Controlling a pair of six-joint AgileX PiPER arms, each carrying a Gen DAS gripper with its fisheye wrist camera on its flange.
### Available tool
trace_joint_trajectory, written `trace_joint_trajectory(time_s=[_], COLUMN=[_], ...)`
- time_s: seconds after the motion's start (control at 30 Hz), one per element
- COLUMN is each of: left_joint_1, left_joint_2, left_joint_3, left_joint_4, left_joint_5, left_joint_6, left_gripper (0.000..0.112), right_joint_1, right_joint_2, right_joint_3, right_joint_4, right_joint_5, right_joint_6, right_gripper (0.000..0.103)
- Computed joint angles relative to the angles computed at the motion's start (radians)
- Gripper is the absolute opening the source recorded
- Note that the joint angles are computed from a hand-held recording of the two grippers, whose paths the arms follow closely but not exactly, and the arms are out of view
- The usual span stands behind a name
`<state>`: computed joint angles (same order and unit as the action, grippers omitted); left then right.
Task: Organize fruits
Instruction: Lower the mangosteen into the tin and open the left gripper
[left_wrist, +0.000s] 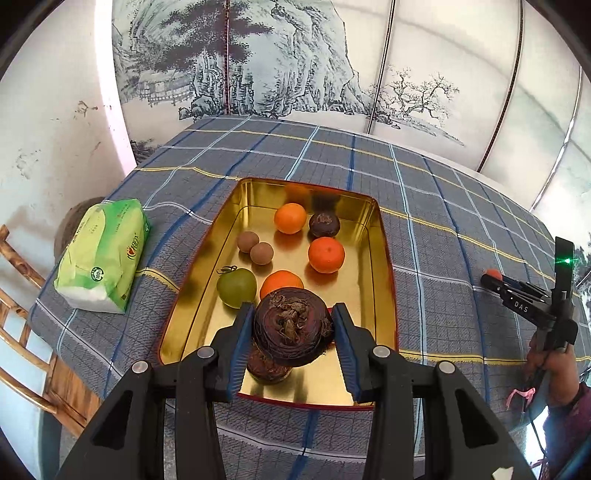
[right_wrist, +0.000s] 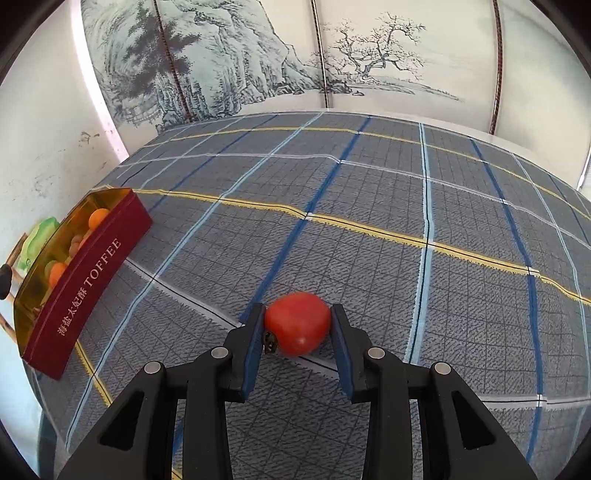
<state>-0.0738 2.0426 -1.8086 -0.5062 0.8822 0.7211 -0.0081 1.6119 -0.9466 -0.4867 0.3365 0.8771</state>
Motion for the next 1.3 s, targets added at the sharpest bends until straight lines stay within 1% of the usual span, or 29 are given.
trace_joint_trajectory(time_s=[0.23, 0.43, 0.57, 0.7, 0.9, 1.07, 1.2, 1.3], left_joint_1=[-0.008, -0.029, -0.044, -0.058, -0.099, -0.113, -0.123, -0.130], left_joint_2=[0.009, 0.058, 0.147, 0.264, 0.314, 0.362, 0.377, 0.401], left_joint_3=[-0.006, -0.078, -0.220, -0.427, -0.497, -0.579, -0.602, -0.646], left_joint_4=[-0.016, 0.002, 0.047, 0.092, 0.162, 0.191, 0.219, 0.233], left_joint_5=[-0.010, -0.020, 0.031, 0.133, 0.112, 0.142, 0.138, 0.156], left_joint_6=[0.022, 0.015, -0.048, -0.145, -0.177, -0.206, -0.222, -0.239], left_gripper=[0.038, 0.038, 0.038, 0.038, 0.038, 0.038, 0.039, 0.039], right_joint_1=[0.014, 0.013, 0.013, 0.012, 0.013, 0.013, 0.013, 0.013], right_joint_2=[0.016, 0.018, 0.018, 0.018, 0.018, 0.018, 0.018, 0.017], right_joint_3=[-0.021, -0.024, -0.024, -0.022, -0.023, -0.024, -0.024, -0.023], right_joint_4=[-0.017, -0.015, -0.017, -0.019, -0.020, -0.020, -0.020, -0.020], right_joint_5=[0.031, 0.033, 0.034, 0.033, 0.034, 0.035, 0.035, 0.035], right_joint_6=[0.008, 0.004, 0.007, 0.008, 0.009, 0.009, 0.009, 0.010], right_gripper=[0.036, 0.036, 0.036, 0.036, 0.036, 0.036, 0.036, 0.036])
